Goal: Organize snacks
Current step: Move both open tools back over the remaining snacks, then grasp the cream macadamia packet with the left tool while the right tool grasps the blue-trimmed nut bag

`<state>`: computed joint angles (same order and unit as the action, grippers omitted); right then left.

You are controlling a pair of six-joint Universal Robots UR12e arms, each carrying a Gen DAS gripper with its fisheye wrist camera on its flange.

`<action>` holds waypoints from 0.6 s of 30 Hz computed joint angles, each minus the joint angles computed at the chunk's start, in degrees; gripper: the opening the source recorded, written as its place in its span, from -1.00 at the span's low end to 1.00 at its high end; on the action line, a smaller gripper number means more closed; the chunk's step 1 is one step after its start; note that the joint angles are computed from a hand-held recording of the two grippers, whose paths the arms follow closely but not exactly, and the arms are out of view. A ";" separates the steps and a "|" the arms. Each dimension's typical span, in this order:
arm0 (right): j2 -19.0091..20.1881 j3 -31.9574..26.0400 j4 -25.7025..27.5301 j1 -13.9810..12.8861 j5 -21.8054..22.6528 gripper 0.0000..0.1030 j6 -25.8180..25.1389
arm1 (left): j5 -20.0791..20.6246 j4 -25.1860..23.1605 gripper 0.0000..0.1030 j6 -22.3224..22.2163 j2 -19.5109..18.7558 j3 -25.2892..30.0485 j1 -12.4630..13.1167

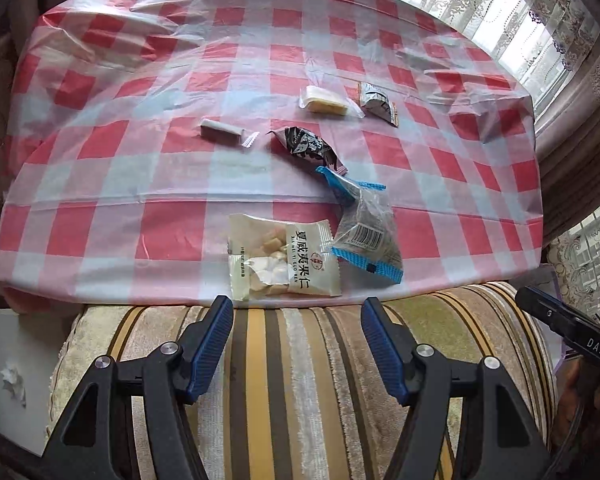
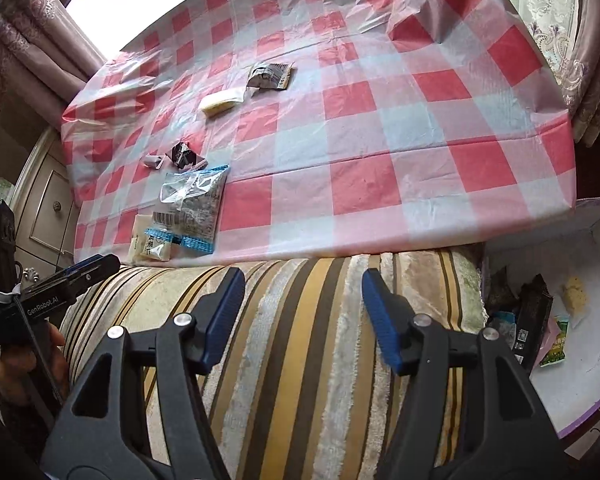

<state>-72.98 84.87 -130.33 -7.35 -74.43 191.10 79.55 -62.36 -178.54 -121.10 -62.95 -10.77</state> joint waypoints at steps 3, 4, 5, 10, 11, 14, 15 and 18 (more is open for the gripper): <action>1.55 -2.08 0.90 1.03 0.67 0.32 -1.16 | 4.31 -4.04 0.37 5.57 -1.80 2.73 -0.25; 2.09 -2.89 1.44 1.38 0.71 0.33 -1.49 | 5.36 -5.08 0.42 7.58 -2.39 3.62 -0.39; 2.68 -3.81 1.99 1.68 0.91 0.33 -1.87 | 6.41 -5.95 0.51 10.12 -3.04 4.58 -0.58; 4.83 -7.02 3.88 2.95 0.77 0.45 -3.16 | 8.72 -8.08 0.64 21.49 -5.67 8.13 -1.16; 5.18 -7.57 4.29 3.15 0.58 0.46 -3.23 | 9.07 -8.51 0.65 23.08 -6.23 8.91 -1.33; 6.18 -9.08 5.39 3.58 0.31 0.48 -3.14 | 8.07 -8.06 0.67 27.71 -7.26 10.05 -1.38; 6.45 -9.49 5.68 3.72 0.21 0.48 -3.22 | 7.75 -7.27 0.67 28.99 -7.45 10.10 -1.40; 7.36 -10.88 6.91 4.09 -0.11 0.48 -3.66 | 6.42 -5.91 0.67 32.05 -8.48 10.99 -1.44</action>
